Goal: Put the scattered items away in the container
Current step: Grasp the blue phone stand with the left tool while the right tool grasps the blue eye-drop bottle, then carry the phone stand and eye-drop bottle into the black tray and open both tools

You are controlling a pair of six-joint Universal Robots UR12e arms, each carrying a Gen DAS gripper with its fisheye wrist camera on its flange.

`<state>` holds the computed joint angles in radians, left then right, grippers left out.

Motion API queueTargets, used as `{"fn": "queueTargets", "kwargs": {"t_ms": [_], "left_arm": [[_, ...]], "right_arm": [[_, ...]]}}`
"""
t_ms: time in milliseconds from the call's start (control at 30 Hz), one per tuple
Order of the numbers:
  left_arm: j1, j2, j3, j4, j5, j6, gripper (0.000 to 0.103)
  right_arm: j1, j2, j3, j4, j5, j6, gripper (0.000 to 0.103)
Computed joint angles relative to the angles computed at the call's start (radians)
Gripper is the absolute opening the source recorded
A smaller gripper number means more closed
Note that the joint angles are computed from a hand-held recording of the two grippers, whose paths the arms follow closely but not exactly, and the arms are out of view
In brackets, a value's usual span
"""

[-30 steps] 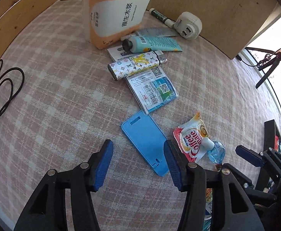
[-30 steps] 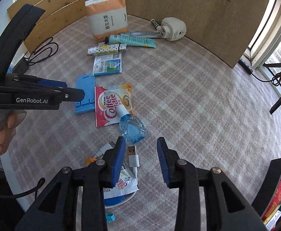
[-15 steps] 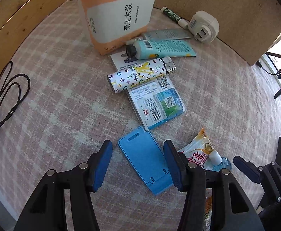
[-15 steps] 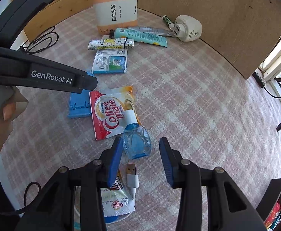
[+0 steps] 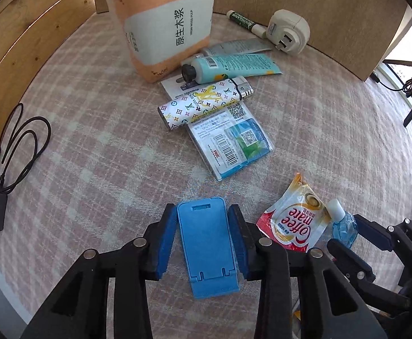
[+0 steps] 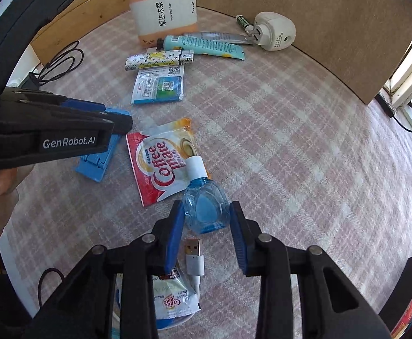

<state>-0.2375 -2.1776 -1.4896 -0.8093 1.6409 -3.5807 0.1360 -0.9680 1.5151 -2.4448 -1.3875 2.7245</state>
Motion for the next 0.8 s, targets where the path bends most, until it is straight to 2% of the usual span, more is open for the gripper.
{"fn": "queueTargets", "kwargs": {"t_ms": [233,400,467,600,667,800], "left_arm": [[0.025,0.066,-0.088,0.054,-0.029,0.005,0.034],[0.012,0.1,-0.107,0.096,-0.034,0.025,0.034],[-0.007,0.092,-0.07,0.091,-0.031,0.027,0.034],[-0.011,0.104,-0.067,0.123,-0.059,0.081,0.034],[-0.02,0.077,-0.011,0.116,-0.067,0.11,0.034],[-0.049,0.051,0.042,0.131,-0.096,0.16,0.034]], "right_arm": [[-0.017,-0.03,0.036,-0.058,0.019,0.07,0.032],[-0.036,-0.059,0.065,-0.103,0.018,0.126,0.032],[-0.042,-0.067,0.078,-0.128,0.003,0.153,0.032],[-0.069,-0.09,0.118,-0.185,-0.002,0.246,0.032],[-0.083,-0.107,0.144,-0.217,-0.015,0.283,0.032],[-0.113,-0.145,0.192,-0.268,-0.044,0.344,0.032]]}}
